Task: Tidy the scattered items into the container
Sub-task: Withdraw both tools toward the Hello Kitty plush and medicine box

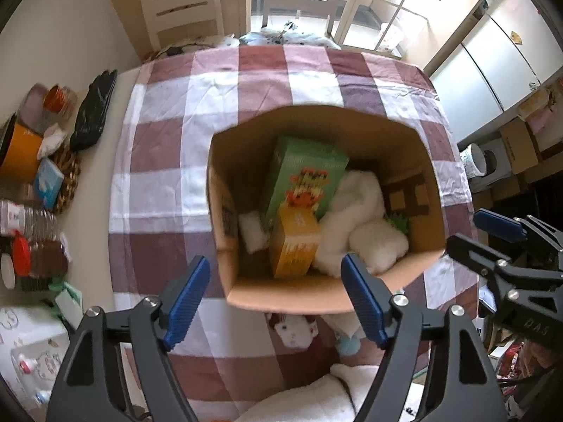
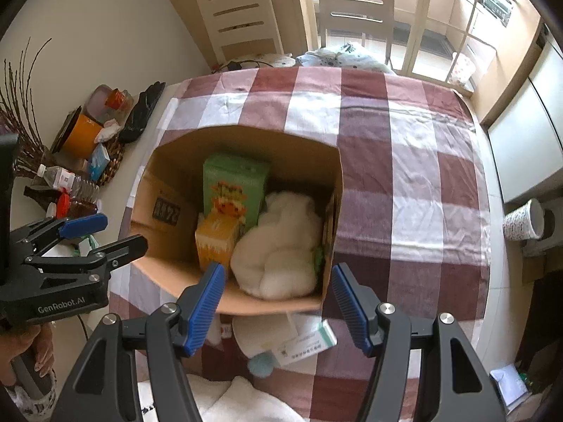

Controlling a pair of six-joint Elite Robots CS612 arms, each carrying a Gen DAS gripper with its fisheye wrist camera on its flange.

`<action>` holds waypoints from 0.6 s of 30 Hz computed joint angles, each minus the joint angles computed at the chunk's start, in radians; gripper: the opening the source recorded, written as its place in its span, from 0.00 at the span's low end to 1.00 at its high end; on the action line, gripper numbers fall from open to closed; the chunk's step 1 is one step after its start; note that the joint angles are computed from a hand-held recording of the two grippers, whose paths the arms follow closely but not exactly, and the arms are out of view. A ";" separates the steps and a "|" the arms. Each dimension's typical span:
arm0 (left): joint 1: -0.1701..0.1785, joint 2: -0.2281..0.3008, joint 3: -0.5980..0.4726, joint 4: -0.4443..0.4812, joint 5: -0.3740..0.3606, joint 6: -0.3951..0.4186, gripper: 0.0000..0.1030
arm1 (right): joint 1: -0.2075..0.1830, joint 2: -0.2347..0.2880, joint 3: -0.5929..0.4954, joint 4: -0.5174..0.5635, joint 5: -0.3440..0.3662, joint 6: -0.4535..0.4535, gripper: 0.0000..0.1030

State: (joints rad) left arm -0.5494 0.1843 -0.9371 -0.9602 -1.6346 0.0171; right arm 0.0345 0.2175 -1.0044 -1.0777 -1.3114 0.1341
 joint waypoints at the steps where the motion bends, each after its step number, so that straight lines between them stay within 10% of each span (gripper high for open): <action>1: 0.001 0.008 -0.016 0.015 0.002 -0.004 0.76 | 0.000 0.006 -0.014 0.009 -0.001 0.002 0.63; 18: 0.018 0.127 -0.254 0.219 0.013 -0.106 0.76 | 0.012 0.108 -0.225 0.180 0.003 -0.009 0.63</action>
State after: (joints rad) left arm -0.5311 0.3114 -1.1910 -0.7408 -1.6215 -0.0885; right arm 0.0465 0.3259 -1.2298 -0.8974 -1.3087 0.1249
